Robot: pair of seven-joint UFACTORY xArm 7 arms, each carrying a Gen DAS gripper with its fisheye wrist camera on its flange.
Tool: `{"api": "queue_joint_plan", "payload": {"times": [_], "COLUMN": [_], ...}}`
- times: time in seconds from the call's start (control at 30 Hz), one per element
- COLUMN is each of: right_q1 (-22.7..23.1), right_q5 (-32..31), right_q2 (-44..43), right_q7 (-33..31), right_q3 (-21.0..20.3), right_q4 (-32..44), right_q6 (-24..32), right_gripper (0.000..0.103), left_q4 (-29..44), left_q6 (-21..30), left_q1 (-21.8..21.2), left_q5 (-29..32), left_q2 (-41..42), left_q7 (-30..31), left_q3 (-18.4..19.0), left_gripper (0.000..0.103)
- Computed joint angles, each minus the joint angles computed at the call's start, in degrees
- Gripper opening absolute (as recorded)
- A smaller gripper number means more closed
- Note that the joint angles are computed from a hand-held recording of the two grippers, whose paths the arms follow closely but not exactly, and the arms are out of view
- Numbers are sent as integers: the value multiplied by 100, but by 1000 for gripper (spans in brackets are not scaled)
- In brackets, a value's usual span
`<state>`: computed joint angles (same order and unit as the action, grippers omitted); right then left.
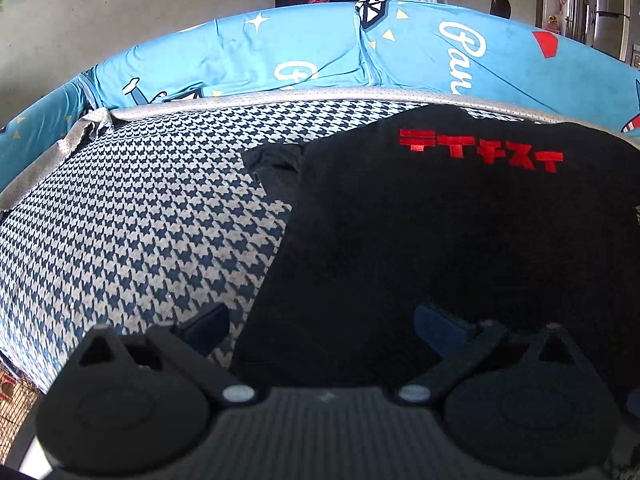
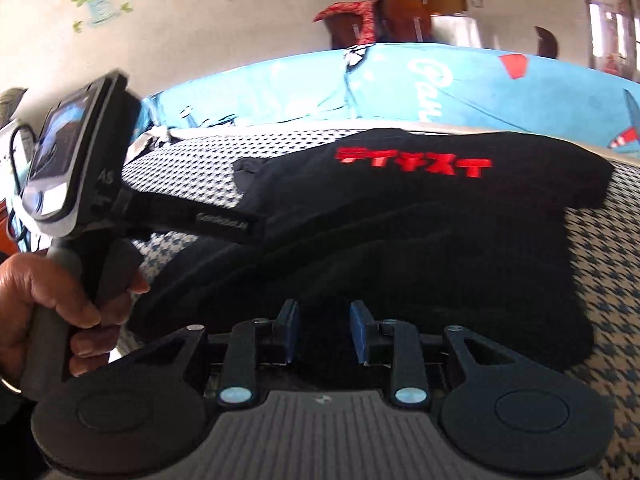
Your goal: Fold clothes
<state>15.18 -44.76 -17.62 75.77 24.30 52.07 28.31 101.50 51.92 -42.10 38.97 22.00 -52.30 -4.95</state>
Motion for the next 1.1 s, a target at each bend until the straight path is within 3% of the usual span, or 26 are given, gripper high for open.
{"api": "queue_joint_plan", "payload": {"times": [0.37,0.67,0.77,0.83,0.9,1.1], "right_q1": [-208,-582,-841,-1003,-1145,-1639], "right_q5": [825,1443,1445,1352,1202,306], "right_q2": [-1227,-1587,-1528,-1467,-1405,-1108], "right_q7": [654,1061,1200,1293,1382,1592], "right_q3": [169,-70,91,210,321,636], "right_q4": [-651,-1264,-1277,-1241,-1186,-832], "right_q6": [1550,539,389,335,288,-123], "right_gripper": [30,30,30,25,11,9], "left_q4": [32,-19,-36,-39,-43,-75], "left_q6": [38,26,37,59,61,82], "left_q1": [-6,-86,-106,-106,-90,-42], "left_q5": [-79,-14,13,13,-11,-103], "left_q2": [87,106,109,116,116,102], "left_q7": [-111,-149,-135,-125,-119,-149], "left_q3": [23,19,16,17,16,7], "left_gripper": [103,103,103,103,103,103]}}
